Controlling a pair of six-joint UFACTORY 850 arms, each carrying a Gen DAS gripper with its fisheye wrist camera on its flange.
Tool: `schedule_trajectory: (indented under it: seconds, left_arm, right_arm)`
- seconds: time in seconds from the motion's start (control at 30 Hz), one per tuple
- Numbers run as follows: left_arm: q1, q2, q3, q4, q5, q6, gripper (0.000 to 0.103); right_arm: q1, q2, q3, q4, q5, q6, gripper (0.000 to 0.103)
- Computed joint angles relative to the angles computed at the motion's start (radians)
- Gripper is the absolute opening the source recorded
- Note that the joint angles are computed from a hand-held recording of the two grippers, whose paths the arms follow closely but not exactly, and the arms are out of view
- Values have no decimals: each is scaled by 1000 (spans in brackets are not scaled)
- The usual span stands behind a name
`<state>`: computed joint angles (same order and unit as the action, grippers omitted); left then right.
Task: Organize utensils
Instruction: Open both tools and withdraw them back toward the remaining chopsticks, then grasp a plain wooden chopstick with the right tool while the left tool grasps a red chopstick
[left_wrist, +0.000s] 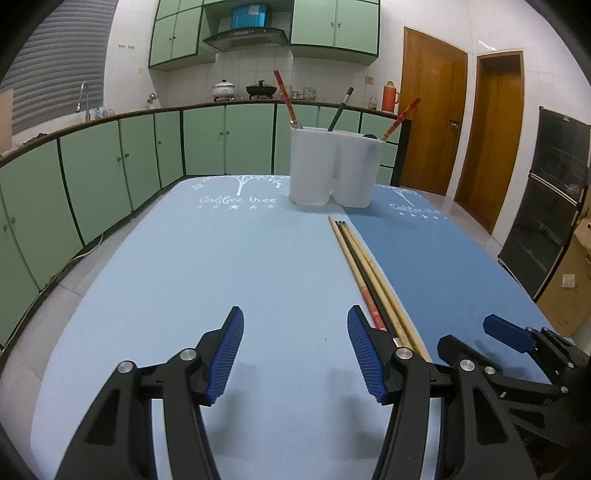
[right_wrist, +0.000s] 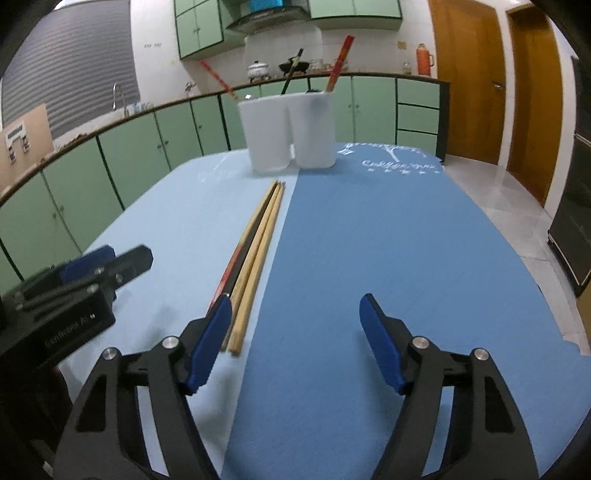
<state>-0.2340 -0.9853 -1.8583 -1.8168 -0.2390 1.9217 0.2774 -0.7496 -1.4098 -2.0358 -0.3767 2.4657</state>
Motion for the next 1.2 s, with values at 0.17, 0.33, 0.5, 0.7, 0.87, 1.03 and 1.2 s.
schedule_trajectory:
  seconds: [0.17,0.33,0.5,0.7,0.87,1.03,1.2]
  left_arm:
    - [3,0,1,42,-1,-44,57]
    - [6,-3,0,66,-9,-71,57]
    - [7,-7,-5,89,-11,-102,57]
    - [7,-7,-5,83,-10,-99,57]
    - [6,-6,-3,105,-23,-116,57]
    - [0,-4,2,185,-45,-174,57]
    - [-9,-7,-3,283,-49,-260,57]
  right_arm:
    - [4,-14,-21,87,21,-104,65]
    - [8,-31,-46,201,36,-247,60]
    - [12,-33,-51,244,31,-316,55]
    - [0,-26,-43,322,-11,-354,48]
    - [-6,-19,-31,284,6,-320,41]
    - [-13,-22,-39,217,67,-294,6]
    - [-21,-11,-26,197,70,-264,6]
